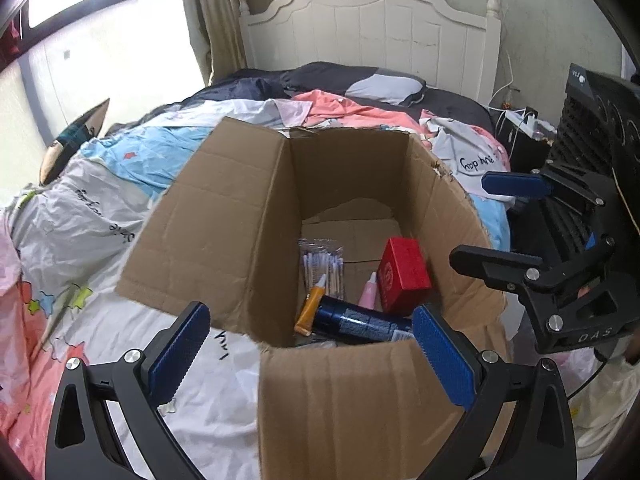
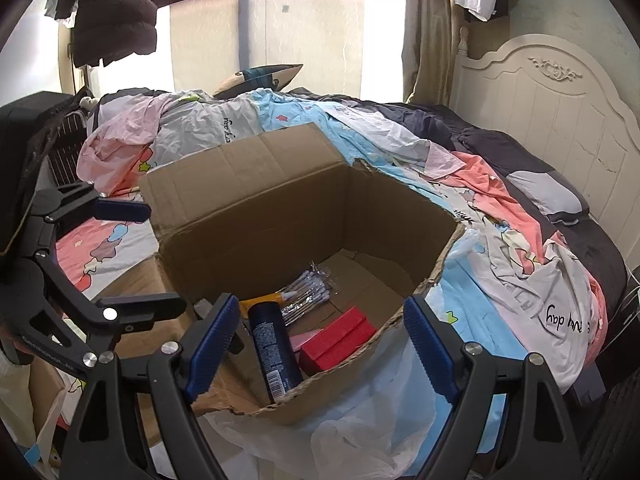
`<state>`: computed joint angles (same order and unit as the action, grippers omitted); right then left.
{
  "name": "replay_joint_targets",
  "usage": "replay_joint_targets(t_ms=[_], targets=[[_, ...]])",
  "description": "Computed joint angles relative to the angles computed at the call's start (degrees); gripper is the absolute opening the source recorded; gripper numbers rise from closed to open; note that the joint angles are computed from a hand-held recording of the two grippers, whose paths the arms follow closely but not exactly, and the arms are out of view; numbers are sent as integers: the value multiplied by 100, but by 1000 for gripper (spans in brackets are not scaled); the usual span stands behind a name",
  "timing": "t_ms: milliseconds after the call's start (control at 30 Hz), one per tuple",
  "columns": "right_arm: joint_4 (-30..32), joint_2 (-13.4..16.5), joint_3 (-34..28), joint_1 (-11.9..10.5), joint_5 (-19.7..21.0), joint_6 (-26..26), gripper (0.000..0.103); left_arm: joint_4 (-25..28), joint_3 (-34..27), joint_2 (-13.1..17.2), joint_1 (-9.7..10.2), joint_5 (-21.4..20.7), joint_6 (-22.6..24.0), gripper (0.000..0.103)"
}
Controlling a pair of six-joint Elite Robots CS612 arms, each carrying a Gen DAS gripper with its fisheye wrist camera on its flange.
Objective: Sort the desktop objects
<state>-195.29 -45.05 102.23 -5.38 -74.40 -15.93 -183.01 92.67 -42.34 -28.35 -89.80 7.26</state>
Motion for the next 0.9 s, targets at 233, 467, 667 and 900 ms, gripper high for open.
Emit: replay_joint_targets(t_ms=[233,467,667,900], targets=[[-31,-18,40,73,-30,18,81,-151,263,-106,43,48,-45,103],[17,-17,85,194,-62,-90,81,-249,534,-227,170,52,-310,103],[-26,-41,143,288,-35,-156,81,-434,760,-347,341,-59,-670,103],[-94,-81,223,452,-42,-316,81,-701,1081,-467,444,218,-896,103]])
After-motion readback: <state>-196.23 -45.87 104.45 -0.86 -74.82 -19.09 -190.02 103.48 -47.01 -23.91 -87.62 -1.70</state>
